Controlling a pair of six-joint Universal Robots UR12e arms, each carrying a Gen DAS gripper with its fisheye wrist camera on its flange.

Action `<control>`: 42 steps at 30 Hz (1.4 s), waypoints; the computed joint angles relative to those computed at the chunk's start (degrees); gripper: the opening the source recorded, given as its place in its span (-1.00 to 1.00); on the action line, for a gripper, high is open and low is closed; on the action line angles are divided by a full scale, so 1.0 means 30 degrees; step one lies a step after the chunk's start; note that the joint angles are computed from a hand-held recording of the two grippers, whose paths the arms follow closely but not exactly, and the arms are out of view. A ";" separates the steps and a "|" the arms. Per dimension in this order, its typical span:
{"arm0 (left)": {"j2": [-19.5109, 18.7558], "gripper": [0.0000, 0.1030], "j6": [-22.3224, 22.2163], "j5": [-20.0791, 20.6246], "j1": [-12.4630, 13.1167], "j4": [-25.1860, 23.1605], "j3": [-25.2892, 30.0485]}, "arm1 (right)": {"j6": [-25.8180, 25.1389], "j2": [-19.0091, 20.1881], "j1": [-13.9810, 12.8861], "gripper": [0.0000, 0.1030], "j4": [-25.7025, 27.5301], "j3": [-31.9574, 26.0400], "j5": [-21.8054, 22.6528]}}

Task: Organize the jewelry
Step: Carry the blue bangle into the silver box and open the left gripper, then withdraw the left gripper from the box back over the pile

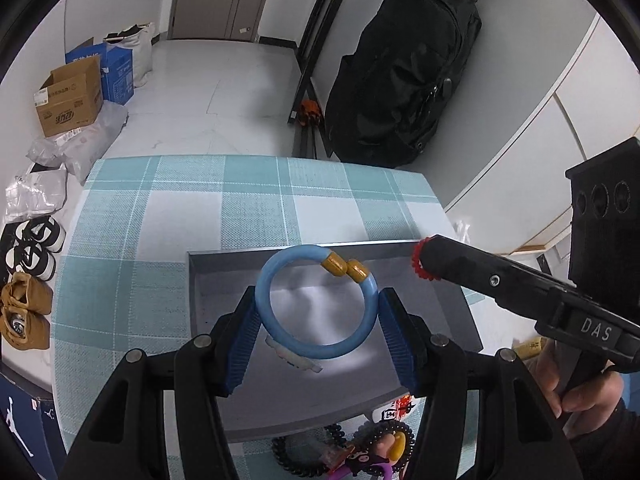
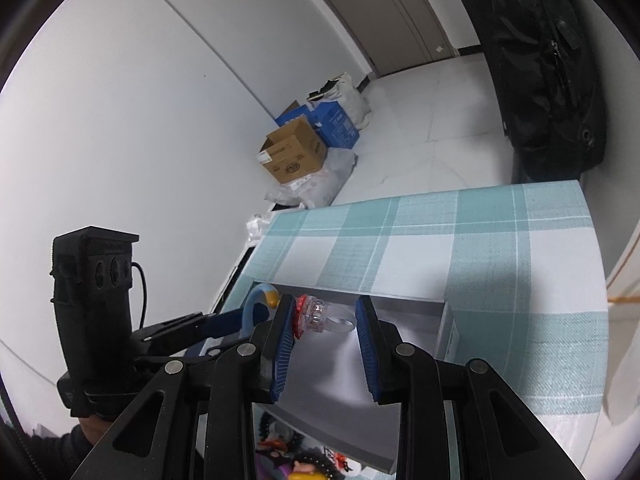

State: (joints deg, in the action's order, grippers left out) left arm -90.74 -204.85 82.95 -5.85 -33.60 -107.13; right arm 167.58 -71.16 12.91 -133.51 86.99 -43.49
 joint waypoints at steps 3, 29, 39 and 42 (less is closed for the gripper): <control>-0.0050 0.04 -0.0068 -0.0171 0.0048 -0.0093 0.0041 | -0.0066 0.0060 0.0034 -0.43 0.0364 -0.0066 -0.0073; 0.0110 0.20 -0.0585 0.0666 -0.0184 0.0505 -0.0167 | 0.1577 -0.0356 -0.0271 0.38 -0.2041 0.0800 -0.0012; 0.0719 0.25 -0.0510 0.4564 -0.1309 0.2126 -0.0820 | 0.1092 -0.1363 -0.0452 0.85 -0.3501 0.2001 -0.0787; 0.0820 0.25 -0.0492 0.5342 -0.1595 0.1974 -0.0889 | 0.0804 -0.1701 -0.0478 0.89 -0.3693 0.2444 -0.1045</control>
